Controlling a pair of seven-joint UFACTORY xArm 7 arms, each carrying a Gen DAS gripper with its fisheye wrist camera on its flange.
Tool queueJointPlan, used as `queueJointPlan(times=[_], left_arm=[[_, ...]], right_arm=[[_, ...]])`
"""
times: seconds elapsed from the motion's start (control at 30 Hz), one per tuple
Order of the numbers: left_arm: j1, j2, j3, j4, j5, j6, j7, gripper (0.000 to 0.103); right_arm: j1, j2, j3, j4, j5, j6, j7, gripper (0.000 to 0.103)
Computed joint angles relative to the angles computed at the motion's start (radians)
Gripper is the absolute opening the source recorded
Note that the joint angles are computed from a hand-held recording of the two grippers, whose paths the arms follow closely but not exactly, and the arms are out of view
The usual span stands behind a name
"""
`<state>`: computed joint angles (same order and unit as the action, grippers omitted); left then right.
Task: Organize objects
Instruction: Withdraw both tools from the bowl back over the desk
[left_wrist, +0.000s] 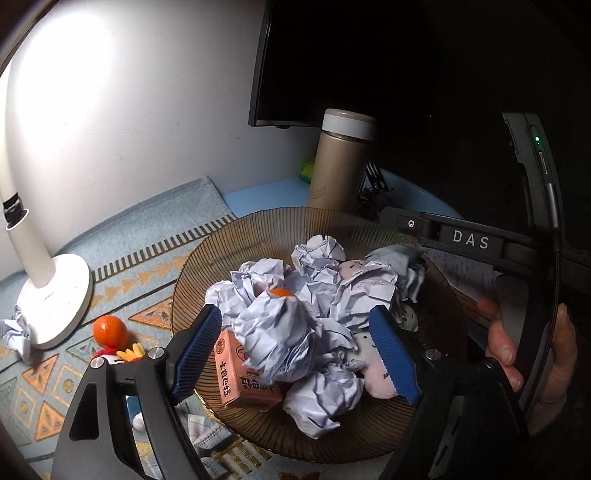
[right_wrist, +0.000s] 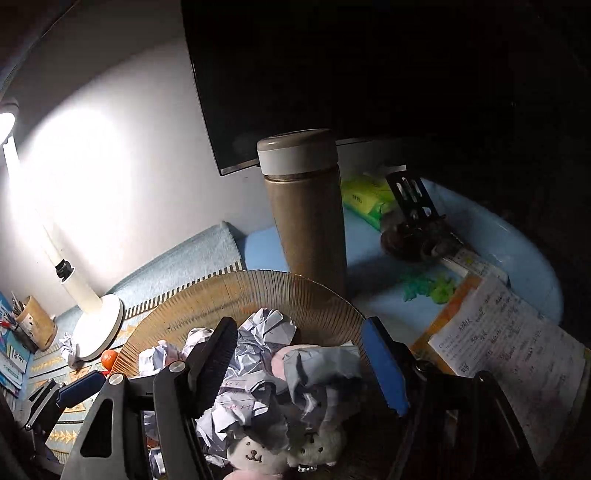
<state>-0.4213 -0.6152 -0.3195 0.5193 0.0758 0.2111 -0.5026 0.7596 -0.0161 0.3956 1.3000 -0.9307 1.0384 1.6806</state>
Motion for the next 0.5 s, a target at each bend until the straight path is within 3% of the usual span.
queueJointPlan(times=[0.27, 0.5], left_arm=[[-0.02, -0.152, 0.046, -0.078, -0.038, 0.08, 0.005, 0.081], [0.045, -0.531, 0.082, -0.205, -0.048, 0.301, -0.04, 0.081]], right_arm=[[0.039, 0.025, 0.03, 0.049, -0.011, -0.021, 0.008, 0.069], [0.203, 0.242, 0.023, 0.328, -0.106, 0.033, -0.092, 0.069]])
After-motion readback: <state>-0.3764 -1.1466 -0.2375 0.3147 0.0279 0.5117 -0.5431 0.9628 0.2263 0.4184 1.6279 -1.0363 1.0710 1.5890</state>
